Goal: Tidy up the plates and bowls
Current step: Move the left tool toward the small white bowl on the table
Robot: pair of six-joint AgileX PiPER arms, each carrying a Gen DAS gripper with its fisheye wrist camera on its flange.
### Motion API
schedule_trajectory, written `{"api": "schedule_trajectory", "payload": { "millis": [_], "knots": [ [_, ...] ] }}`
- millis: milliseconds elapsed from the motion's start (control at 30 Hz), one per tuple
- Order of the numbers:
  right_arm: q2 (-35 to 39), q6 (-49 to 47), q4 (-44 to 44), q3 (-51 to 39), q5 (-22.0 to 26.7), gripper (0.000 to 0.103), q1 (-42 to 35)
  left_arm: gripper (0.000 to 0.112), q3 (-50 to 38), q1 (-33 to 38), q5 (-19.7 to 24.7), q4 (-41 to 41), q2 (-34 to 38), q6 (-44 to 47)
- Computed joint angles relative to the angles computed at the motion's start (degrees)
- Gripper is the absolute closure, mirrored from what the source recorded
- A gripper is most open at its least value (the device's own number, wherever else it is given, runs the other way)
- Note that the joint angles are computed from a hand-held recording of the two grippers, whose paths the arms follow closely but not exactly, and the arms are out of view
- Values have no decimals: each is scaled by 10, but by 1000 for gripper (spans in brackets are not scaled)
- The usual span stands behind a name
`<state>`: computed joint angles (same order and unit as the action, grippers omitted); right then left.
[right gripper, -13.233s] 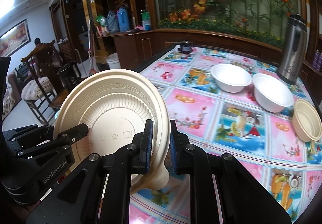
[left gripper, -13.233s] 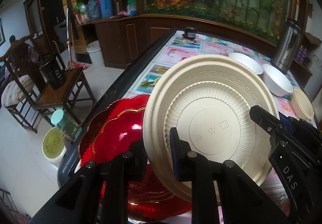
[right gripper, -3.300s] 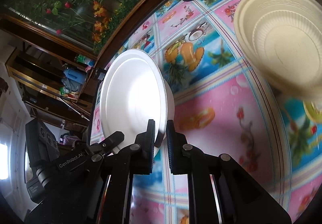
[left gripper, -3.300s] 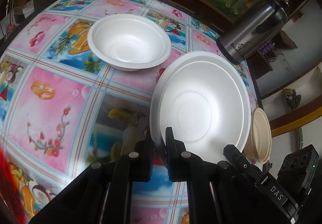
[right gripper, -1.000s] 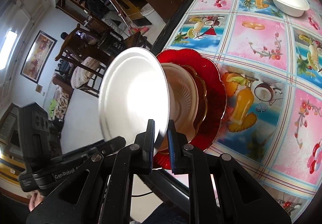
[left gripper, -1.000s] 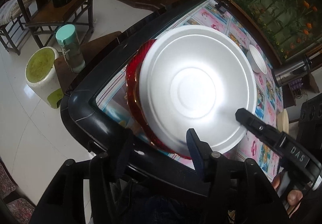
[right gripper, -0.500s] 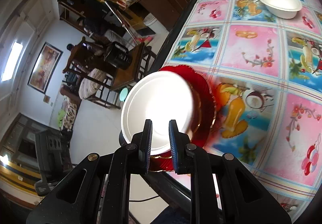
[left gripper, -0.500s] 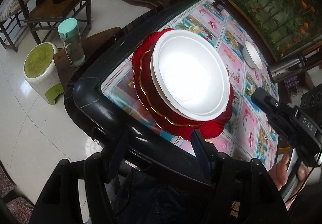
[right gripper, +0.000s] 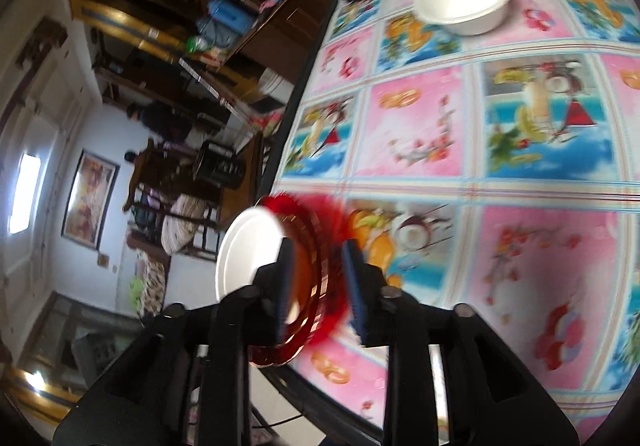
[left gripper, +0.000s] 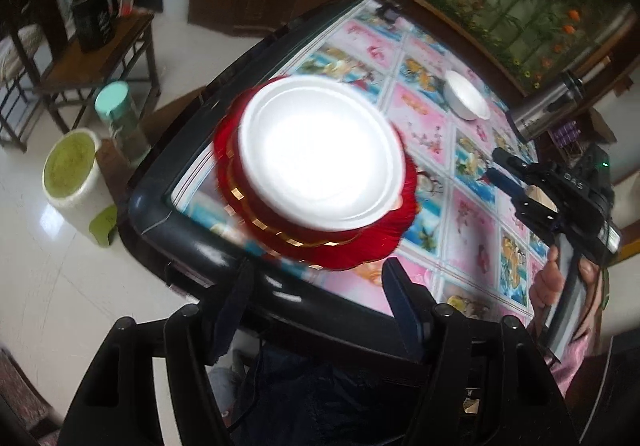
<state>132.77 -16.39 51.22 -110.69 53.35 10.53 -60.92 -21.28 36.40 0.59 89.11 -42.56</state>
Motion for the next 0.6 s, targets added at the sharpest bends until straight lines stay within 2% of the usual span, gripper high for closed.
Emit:
{"api": "schedule_trajectory", "payload": {
  "millis": [100, 200, 300, 400, 500, 600],
  "knots": [
    [-1, -9, 11, 10, -6, 69, -26, 39, -44, -28, 12, 21, 29, -6],
    [11, -12, 17, -3, -4, 69, -54, 38, -102, -45, 31, -5, 79, 25],
    [22, -29, 25, -16, -22, 69, -80, 38, -159, -59, 53, -25, 125, 45],
    [33, -70, 44, -27, -58, 69, -108, 38, -230, -76, 84, -35, 175, 59],
    [46, -110, 80, -30, -81, 69, -138, 38, -330, -90, 133, -33, 237, 63],
    [44, -194, 153, 21, -120, 69, -170, 38, -439, -93, 183, -44, 301, 74]
  ]
}}
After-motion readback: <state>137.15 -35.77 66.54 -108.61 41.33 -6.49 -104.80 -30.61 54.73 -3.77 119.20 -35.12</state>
